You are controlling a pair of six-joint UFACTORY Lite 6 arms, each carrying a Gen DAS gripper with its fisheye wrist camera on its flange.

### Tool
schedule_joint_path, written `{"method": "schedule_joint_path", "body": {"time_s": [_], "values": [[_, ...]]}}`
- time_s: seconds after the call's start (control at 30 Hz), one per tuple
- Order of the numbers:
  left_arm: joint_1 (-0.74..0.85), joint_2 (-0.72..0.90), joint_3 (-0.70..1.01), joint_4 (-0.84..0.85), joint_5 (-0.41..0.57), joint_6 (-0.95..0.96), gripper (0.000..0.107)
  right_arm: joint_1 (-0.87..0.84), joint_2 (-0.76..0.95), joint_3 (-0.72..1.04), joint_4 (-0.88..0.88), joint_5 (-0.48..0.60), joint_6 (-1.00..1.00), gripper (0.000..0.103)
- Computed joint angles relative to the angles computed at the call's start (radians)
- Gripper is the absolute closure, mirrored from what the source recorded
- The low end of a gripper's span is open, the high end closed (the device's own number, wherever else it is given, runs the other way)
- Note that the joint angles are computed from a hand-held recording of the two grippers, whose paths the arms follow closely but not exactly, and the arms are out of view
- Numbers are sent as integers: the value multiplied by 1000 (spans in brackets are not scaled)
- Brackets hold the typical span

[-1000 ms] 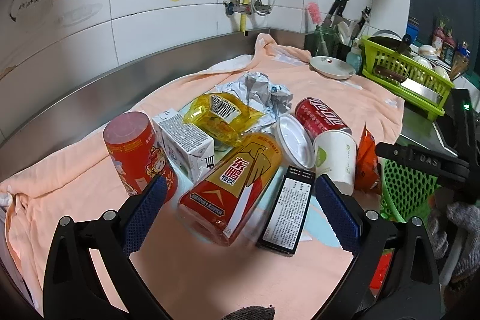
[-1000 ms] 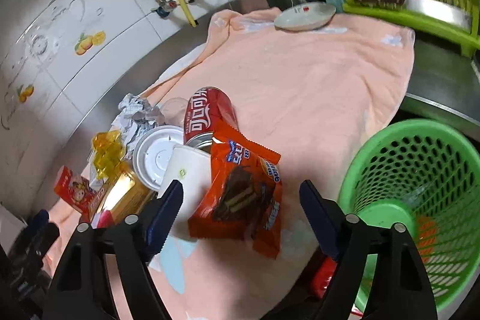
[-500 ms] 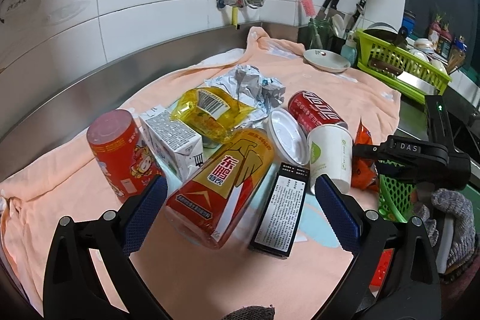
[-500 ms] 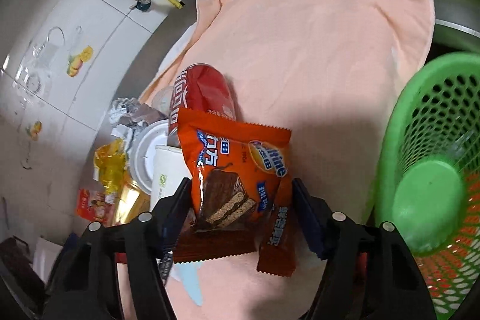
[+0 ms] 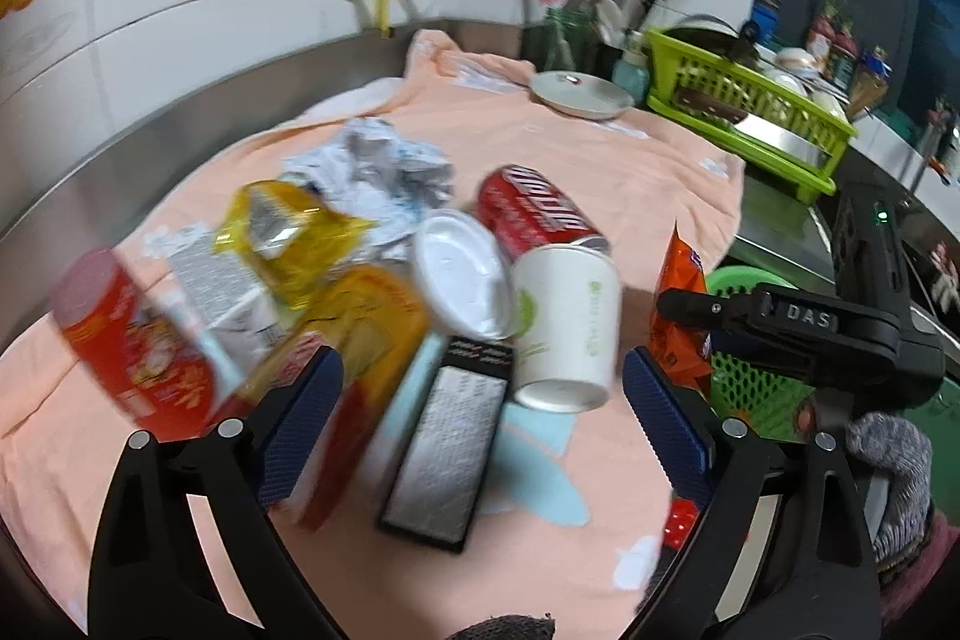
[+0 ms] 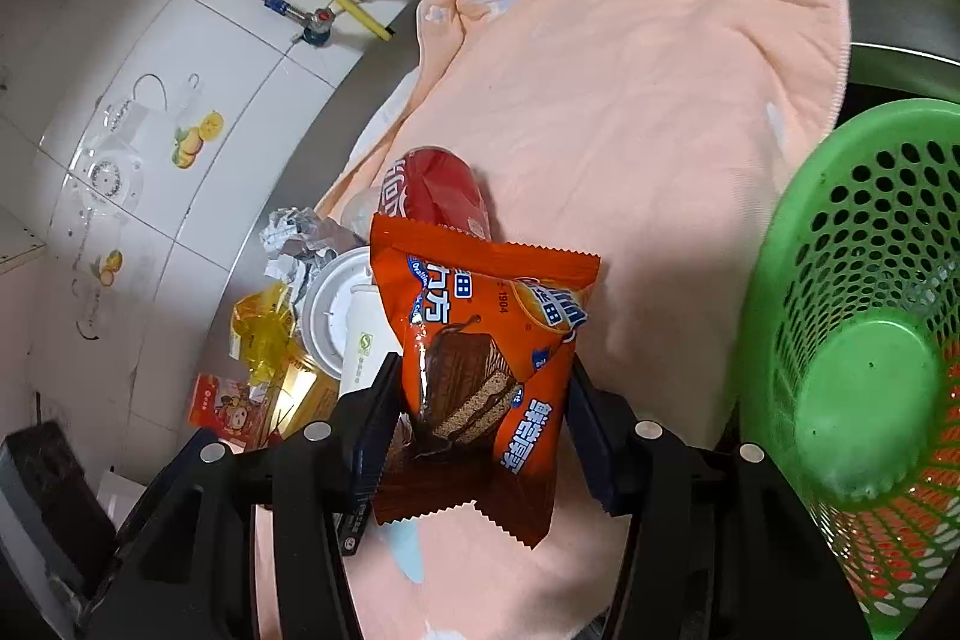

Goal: Collect trash
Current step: 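Carry the wrapper with the right gripper over the green basket and release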

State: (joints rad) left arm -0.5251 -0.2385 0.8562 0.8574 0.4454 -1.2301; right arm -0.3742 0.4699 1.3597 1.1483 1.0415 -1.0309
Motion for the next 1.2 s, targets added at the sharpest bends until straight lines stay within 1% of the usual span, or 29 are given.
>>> {"method": "schedule_joint_path", "body": {"time_s": [0.13, 0.23, 0.33, 0.43, 0.5, 0.57, 0.77, 0.87, 0.9, 0.93, 0.97, 1.0, 1.03, 1.2], "values": [[-8, 134, 102, -50, -48, 75, 16, -45, -40, -24, -17, -1, -31, 52], [-13, 253, 199, -97, -61, 133, 16, -92, -83, -59, -48, -45, -74, 52], [-26, 355, 287, -97, -34, 160, 16, -140, -116, -92, -87, -123, -128, 52], [-30, 453, 368, -99, -11, 177, 16, -188, -100, -92, -135, -189, -151, 52], [-17, 492, 397, -138, -7, 217, 16, -205, -101, -112, -163, -300, -190, 52], [-9, 526, 424, -169, -4, 245, 22, -216, -70, -102, -197, -364, -192, 52], [0, 586, 472, -212, 3, 295, 22, -247, 98, 29, -284, -410, -123, 51], [-14, 608, 491, -188, 24, 289, 22, -244, 152, 83, -316, -426, -82, 46], [-20, 611, 493, -169, 31, 275, 22, -244, 163, 92, -313, -429, -82, 39], [-20, 614, 498, -170, 34, 277, 22, -243, 167, 97, -315, -437, -75, 35], [-19, 616, 500, -177, 34, 283, 23, -243, 173, 105, -313, -445, -73, 35], [-18, 616, 501, -187, 33, 292, 25, -245, 178, 114, -313, -442, -74, 32], [-17, 616, 502, -189, 35, 296, 28, -245, 191, 131, -317, -445, -63, 26], [-13, 622, 504, -214, 26, 315, 37, -269, 190, 154, -296, -421, -66, 24]]}}
